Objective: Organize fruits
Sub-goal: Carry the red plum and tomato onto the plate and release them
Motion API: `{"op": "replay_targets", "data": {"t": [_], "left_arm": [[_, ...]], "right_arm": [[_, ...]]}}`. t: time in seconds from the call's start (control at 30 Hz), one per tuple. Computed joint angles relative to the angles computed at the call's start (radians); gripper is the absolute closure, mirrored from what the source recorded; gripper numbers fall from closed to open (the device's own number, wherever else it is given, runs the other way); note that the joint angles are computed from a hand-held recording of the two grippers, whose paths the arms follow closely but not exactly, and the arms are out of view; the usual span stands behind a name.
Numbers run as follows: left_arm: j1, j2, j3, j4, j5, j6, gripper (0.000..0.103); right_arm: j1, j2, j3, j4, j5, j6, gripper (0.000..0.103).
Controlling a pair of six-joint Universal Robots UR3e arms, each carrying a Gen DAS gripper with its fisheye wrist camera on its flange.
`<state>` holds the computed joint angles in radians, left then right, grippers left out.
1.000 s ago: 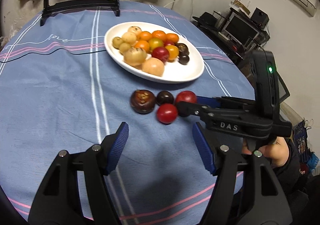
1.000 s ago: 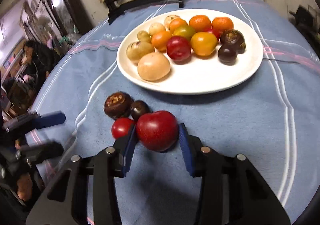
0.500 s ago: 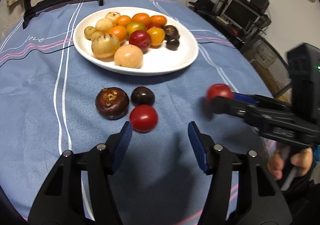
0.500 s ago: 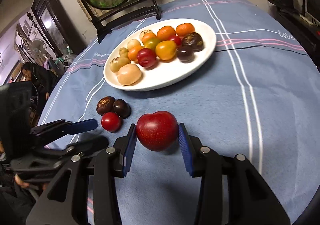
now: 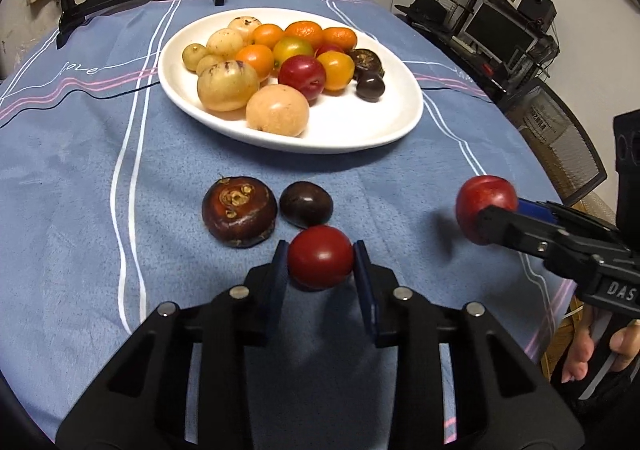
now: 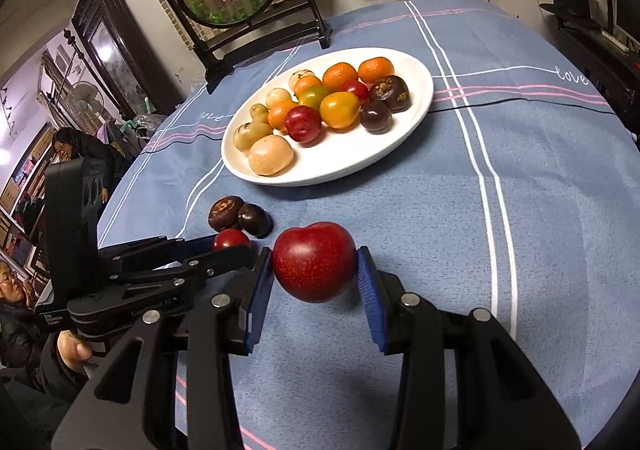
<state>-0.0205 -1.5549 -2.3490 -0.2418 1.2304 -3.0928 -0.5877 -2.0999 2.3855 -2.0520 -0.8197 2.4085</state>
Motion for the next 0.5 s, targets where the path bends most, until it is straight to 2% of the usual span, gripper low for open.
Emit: {"op": "replay_targets", "data": {"t": [0.2,0.37,0.5], "left_arm": [[0.067,0.159,-0.071,-0.066,-0.072,0.04,0.071],[0.192,0.332,-0.079,-0.185,-0.108,0.113,0.071],[0.244,0.336,-0.005,-0.224,-0.094,0.138,0.071]], "right_arm": [[0.054,0.027,-0.014,-0.054,-0.02,0.046,0.061],[0.099,0.06,-0.042,-0.113,-0.041,0.086,0.061],[0.146,0.13,-0.095,-0.19,-0.061,0.129,0.06]]}}
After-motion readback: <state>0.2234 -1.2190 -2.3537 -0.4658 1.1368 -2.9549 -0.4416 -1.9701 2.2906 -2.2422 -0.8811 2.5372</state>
